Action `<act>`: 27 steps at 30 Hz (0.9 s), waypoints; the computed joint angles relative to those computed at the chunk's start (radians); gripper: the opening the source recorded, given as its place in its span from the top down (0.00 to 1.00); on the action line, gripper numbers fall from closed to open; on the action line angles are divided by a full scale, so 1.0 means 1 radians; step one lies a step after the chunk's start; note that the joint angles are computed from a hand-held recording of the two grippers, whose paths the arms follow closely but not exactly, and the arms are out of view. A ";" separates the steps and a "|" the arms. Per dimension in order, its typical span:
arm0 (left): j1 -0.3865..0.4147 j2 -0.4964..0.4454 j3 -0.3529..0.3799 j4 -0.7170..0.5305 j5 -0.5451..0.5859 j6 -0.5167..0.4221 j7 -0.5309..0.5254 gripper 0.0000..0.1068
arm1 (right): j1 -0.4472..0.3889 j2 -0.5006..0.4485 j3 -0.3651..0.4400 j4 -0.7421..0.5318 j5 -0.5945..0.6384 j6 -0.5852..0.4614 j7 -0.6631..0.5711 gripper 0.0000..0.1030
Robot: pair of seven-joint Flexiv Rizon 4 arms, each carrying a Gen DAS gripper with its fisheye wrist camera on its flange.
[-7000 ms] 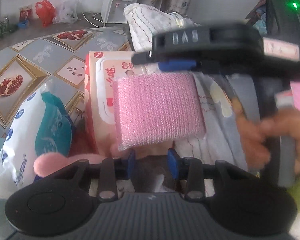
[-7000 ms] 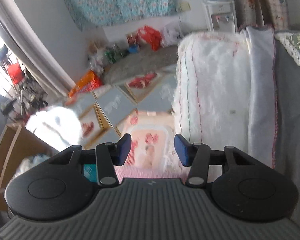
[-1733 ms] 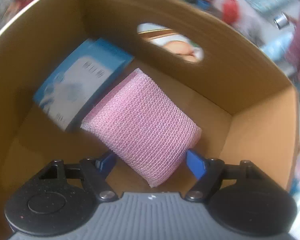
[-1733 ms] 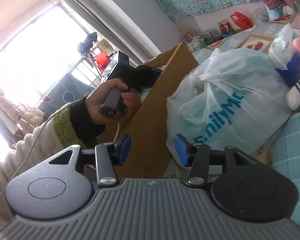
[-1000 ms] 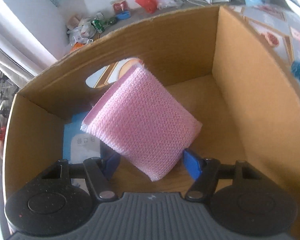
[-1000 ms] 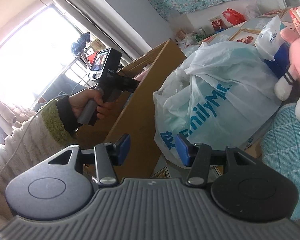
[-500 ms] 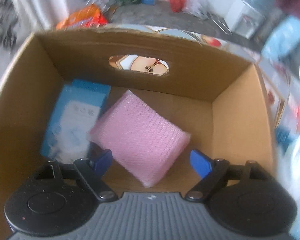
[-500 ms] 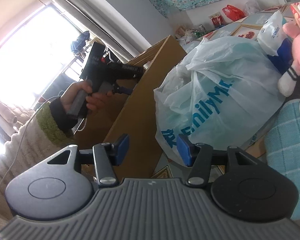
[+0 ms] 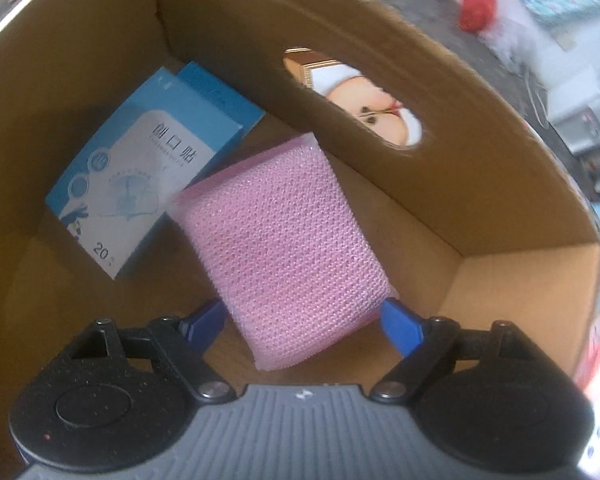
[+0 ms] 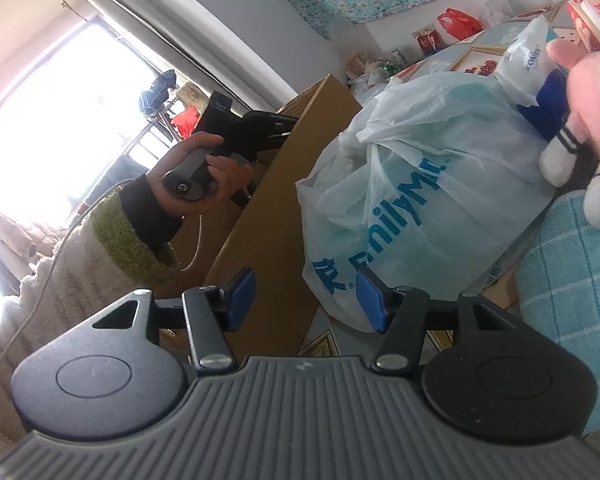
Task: Organize soft objects
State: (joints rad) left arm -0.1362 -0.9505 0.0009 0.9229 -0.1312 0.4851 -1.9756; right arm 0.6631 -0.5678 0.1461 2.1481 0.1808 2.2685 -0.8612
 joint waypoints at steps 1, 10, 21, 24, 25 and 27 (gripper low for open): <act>-0.008 -0.001 0.007 0.003 0.010 0.014 -0.007 0.19 | 0.000 -0.001 0.000 0.002 0.004 0.004 0.001 0.45; -0.064 0.020 0.028 0.039 0.171 0.110 0.294 0.45 | -0.006 0.000 0.006 0.023 0.016 0.027 0.008 0.45; -0.043 0.105 0.058 0.197 0.221 0.225 0.477 0.55 | 0.006 0.002 -0.005 0.003 0.019 -0.015 0.005 0.45; -0.030 0.127 0.049 0.247 0.206 0.283 0.493 0.39 | 0.009 0.000 -0.007 -0.003 0.017 -0.027 0.007 0.45; -0.025 0.137 0.044 0.267 0.198 0.301 0.502 0.34 | 0.013 0.002 -0.010 -0.003 0.020 -0.031 0.006 0.45; -0.026 0.154 0.050 0.285 0.195 0.308 0.514 0.28 | 0.025 0.008 -0.017 0.001 0.032 -0.037 0.001 0.45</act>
